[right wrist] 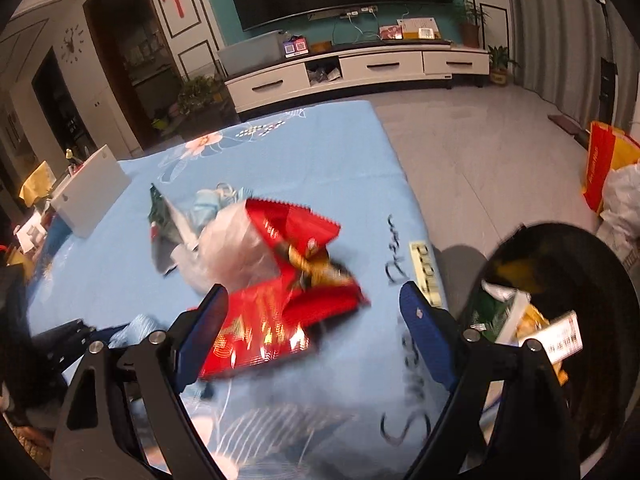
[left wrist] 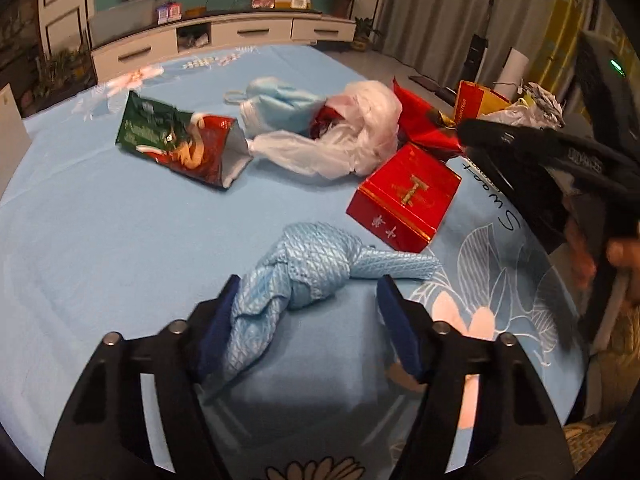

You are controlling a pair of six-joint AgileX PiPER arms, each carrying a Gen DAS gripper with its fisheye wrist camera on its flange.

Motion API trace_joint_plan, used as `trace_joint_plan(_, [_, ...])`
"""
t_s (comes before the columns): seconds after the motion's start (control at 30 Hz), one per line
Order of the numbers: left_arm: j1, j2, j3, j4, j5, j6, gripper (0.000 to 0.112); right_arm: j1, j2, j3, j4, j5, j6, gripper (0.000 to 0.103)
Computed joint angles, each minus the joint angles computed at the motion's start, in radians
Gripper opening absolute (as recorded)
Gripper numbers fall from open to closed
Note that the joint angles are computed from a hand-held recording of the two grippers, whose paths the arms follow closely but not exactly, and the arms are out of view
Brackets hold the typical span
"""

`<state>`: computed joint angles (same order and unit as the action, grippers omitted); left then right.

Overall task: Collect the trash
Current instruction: 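Grasp the red chip bag with the right tool while the left tool grasps the blue knotted cloth, then carry the red bag and blue cloth over the bin and release both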

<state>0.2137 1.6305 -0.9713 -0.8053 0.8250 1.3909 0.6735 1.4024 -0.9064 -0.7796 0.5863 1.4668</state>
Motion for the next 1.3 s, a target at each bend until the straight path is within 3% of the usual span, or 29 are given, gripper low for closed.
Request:
trace_joint_plan(0.03, [0.002,-0.001,0.000,-0.001,0.000,0.005,0.061,-0.021,0.018,-0.009,0.012,-0.023,-0.025,0.083])
trace_joint_plan(0.07, [0.007,0.001,-0.001,-0.005,0.002,0.008,0.044,-0.031,0.026,-0.011,0.023,-0.037,-0.041,0.078])
trace_joint_plan(0.1, [0.014,0.008,-0.009,-0.010,0.014,0.005,0.038,-0.048,0.042,-0.019,0.042,-0.060,-0.073,0.074])
trace_joint_plan(0.17, [0.030,0.025,-0.024,-0.022,0.047,-0.001,0.034,-0.068,0.064,-0.038,0.080,-0.074,-0.130,0.065])
trace_joint_plan(0.27, [0.045,0.022,-0.014,-0.043,0.057,0.010,0.030,-0.074,0.086,-0.054,0.115,-0.066,-0.176,0.037])
trace_joint_plan(0.33, [0.057,0.018,-0.007,-0.054,0.070,0.011,0.028,-0.072,0.083,-0.042,0.115,-0.073,-0.164,0.028])
trace_joint_plan(0.37, [0.068,0.016,-0.005,-0.061,0.084,0.007,0.027,-0.070,0.081,-0.037,0.112,-0.079,-0.156,0.018])
trace_joint_plan(0.47, [0.102,0.001,0.009,-0.081,0.120,0.008,0.026,-0.050,0.045,-0.011,0.057,-0.078,-0.079,0.011])
trace_joint_plan(0.63, [0.178,-0.037,0.021,-0.102,0.202,0.004,0.026,0.006,-0.062,0.052,-0.028,-0.041,0.066,0.011])
trace_joint_plan(0.87, [0.304,-0.119,0.048,-0.119,0.321,0.012,0.026,0.115,-0.221,0.112,-0.034,0.026,0.134,0.011])
trace_joint_plan(1.3, [0.302,-0.274,0.076,-0.120,0.393,-0.067,0.026,0.458,-0.429,0.194,-0.094,0.401,0.380,0.011])
